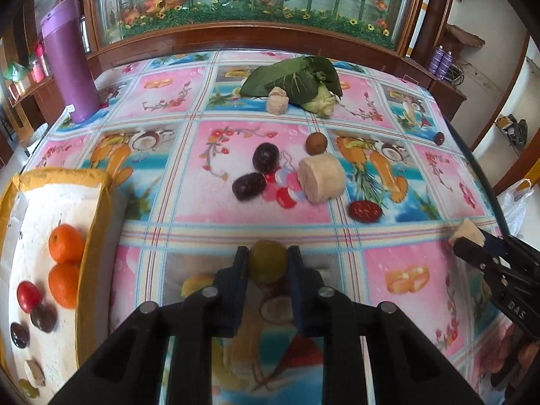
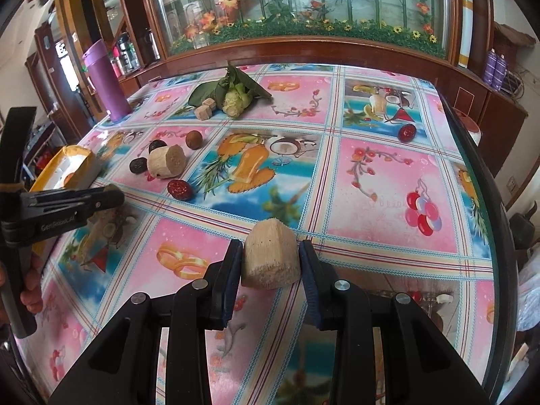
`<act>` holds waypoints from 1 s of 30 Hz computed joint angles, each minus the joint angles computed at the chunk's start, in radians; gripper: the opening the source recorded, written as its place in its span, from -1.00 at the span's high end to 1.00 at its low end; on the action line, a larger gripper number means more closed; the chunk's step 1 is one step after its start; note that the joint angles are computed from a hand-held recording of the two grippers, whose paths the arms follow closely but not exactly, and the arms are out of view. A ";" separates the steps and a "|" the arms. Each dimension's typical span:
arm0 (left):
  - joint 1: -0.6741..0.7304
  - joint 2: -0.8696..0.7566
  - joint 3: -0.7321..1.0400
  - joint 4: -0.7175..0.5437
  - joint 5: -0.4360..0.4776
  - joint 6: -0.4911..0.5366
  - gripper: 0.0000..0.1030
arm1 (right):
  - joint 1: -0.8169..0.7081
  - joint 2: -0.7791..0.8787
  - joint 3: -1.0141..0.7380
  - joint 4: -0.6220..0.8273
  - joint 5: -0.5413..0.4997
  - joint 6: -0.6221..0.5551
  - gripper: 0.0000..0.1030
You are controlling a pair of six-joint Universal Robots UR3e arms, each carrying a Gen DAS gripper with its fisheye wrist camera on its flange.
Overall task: Organize fruits
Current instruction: 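Carry the beige block and green fruit into the tray and open both tools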
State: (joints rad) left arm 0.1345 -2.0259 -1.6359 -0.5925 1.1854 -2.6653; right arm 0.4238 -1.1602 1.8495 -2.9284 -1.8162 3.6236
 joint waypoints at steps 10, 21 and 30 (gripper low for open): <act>0.126 0.210 -0.217 -0.123 -0.131 0.150 0.51 | 0.066 -0.059 0.056 0.021 -0.031 0.060 0.35; 0.296 0.539 -0.490 -0.282 -0.203 0.371 0.51 | 0.241 -0.073 0.037 0.107 -0.141 0.184 0.35; 0.512 0.743 -0.520 -0.607 -0.270 0.604 0.51 | 0.373 0.004 -0.130 0.242 -0.209 0.262 0.35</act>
State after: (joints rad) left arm 0.6463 -1.2826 -2.1558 -1.1995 0.9152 -2.0615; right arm 0.7971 -1.1564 1.7199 -2.6868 -2.0255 3.8857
